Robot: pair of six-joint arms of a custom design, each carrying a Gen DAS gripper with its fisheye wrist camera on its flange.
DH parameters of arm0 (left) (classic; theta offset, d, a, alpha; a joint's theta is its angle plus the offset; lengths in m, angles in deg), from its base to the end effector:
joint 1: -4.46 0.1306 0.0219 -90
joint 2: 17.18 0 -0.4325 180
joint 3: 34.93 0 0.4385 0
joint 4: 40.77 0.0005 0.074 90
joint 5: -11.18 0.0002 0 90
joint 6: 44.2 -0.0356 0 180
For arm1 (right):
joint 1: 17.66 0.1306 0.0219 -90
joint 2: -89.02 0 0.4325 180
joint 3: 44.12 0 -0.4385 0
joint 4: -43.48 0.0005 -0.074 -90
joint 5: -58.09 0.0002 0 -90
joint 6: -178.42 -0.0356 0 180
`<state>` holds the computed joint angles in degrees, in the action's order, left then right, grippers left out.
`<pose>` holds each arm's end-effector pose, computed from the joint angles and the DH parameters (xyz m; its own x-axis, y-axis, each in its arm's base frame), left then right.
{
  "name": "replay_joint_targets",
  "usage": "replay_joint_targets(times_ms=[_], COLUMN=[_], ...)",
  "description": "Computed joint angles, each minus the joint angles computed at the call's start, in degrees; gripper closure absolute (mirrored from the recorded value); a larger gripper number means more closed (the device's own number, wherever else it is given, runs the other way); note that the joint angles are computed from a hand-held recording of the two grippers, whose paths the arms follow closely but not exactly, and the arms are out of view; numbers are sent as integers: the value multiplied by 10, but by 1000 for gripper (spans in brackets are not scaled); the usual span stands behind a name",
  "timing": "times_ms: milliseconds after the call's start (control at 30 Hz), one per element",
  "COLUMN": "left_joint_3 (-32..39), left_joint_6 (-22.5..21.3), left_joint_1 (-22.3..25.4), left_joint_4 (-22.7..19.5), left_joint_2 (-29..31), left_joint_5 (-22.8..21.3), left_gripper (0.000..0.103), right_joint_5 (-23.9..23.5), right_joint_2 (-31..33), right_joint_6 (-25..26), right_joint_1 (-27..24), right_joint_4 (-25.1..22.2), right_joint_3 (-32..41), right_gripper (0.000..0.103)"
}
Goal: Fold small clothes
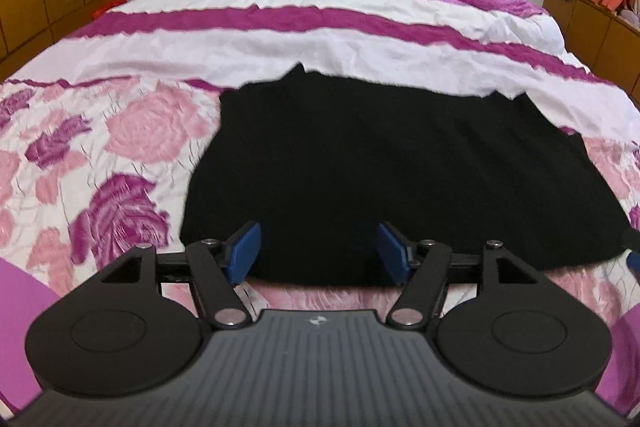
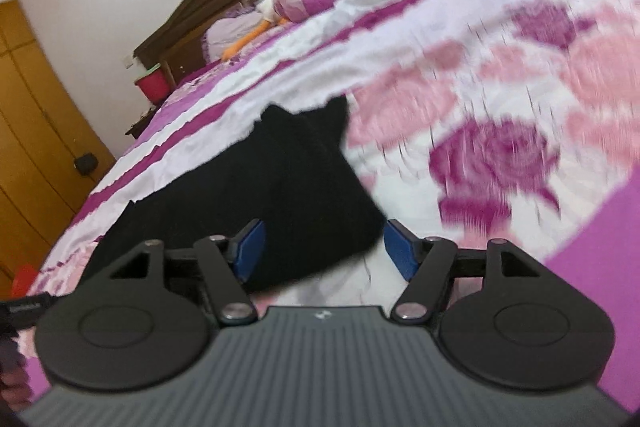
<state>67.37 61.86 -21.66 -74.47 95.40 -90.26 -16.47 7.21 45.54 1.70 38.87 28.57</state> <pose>0.6293 -0.3013 0.3759 -0.6831 0.0329 -0.7296 0.1190 0.9906 -0.0667 0.5438 0.1805 0.3154 -0.4164 0.5489 -0.7248 0.2471 0.8355 0.4908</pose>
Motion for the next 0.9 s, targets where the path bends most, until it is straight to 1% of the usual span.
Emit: replay_joint_targets(times_ms=[67,167,267,367,467,533,633,667,800,900], left_joint_3=[7,17,19,22,26,27,29,29,34,38], left_joint_6=[5,15,16,16,17,16,14,14,11,9], left_joint_1=[-2,-4,-4,-2,-1,-1,-1,-1,0,0], left_joint_4=[-14,-34,-36,-37,-37,-37,-39,-39,-44,-48], left_joint_2=[7,16,21,26,29,31,33,33,37,40], left_joint_5=[-7,-9,-9,-8,-4,-3,-2,-1,3,3], left_gripper=[33,32,32,31,29,29,28,28,26,24], right_joint_5=[-17,-13,-16,-32,-49,-46,-39,-33,-7,0], right_joint_2=[2,9,17,30,46,58,79,86,104,106], right_joint_6=[-19,-19,-45,-66,-88,-107,-120,-122,-121,-108], right_joint_1=[1,5,4,0,-4,-5,-7,-6,-6,-4], right_joint_4=[12,31,42,56,81,94,107,109,120,121], right_joint_3=[-9,-11,-5,6,15,24,42,47,57,59], right_gripper=[33,33,33,33,33,33,34,36,37,37])
